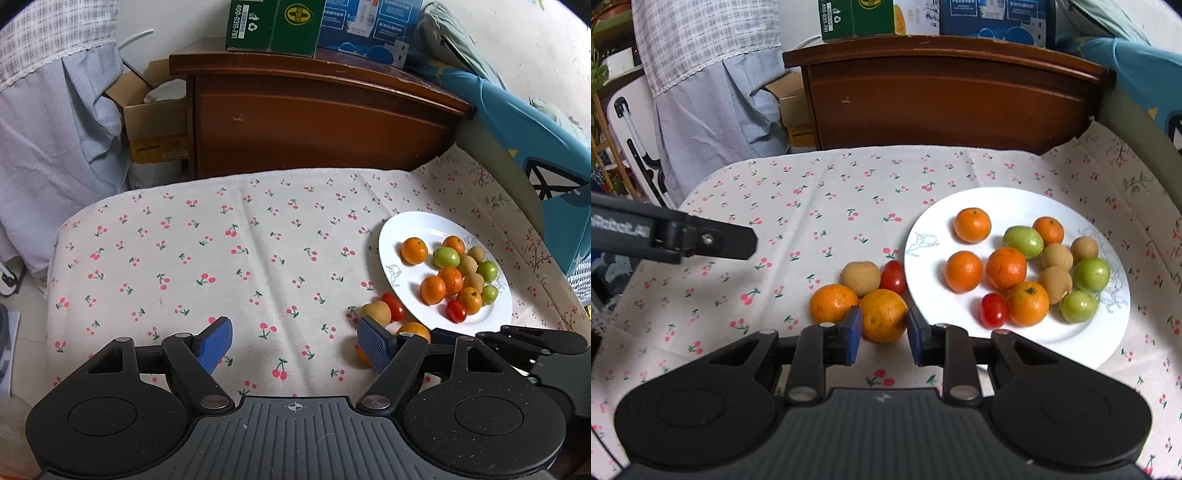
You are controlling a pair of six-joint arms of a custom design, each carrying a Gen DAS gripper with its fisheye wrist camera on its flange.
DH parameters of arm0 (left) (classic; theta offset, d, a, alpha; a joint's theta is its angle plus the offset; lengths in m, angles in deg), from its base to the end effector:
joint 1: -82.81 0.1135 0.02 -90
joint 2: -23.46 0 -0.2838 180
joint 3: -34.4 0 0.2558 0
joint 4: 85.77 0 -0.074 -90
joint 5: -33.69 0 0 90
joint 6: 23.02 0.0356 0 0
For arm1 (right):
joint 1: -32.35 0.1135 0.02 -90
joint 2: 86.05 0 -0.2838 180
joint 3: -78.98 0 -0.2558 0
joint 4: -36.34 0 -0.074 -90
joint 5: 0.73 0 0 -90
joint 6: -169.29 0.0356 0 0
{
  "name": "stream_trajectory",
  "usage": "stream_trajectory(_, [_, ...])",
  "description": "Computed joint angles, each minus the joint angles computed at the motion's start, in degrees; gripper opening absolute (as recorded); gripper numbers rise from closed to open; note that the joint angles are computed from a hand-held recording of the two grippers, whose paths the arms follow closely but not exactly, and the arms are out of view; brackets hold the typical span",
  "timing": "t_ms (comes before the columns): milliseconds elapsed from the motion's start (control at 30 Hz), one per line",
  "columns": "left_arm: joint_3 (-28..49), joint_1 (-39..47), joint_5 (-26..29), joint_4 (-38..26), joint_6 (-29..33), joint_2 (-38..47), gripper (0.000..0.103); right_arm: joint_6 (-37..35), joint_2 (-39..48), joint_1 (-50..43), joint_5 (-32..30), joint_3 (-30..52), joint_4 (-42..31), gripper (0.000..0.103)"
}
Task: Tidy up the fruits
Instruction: 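Close the right gripper on a tangerine while the left gripper grasps another tangerine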
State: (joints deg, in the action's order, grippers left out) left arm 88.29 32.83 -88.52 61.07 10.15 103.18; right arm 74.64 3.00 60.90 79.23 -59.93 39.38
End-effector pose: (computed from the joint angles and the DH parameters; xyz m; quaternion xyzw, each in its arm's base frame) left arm 0.1774 -0.1817 0.1921 -0.1293 0.9197 -0.0468 0.3677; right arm 0.2288 0.1315 0.1303 -0.2950 0.8721 0.1581 0.3568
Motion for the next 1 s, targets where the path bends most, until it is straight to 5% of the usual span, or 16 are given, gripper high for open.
stream_trajectory(267, [0.82,-0.32,1.53,1.12,1.67,2.93,0.075,-0.80,-4.28,-4.53,-7.72,1.34,-11.17,0.019])
stream_trajectory(567, [1.50,-0.62,2.09,1.31,2.31,5.08,0.075,0.64,-1.76,-3.30,-7.25,1.01,-7.56,0.031])
stream_trajectory(1000, [3.28,-4.11,1.36,3.54,8.18,9.32,0.075,2.33,-3.49,-6.86,-8.24,1.22,-10.22,0.028])
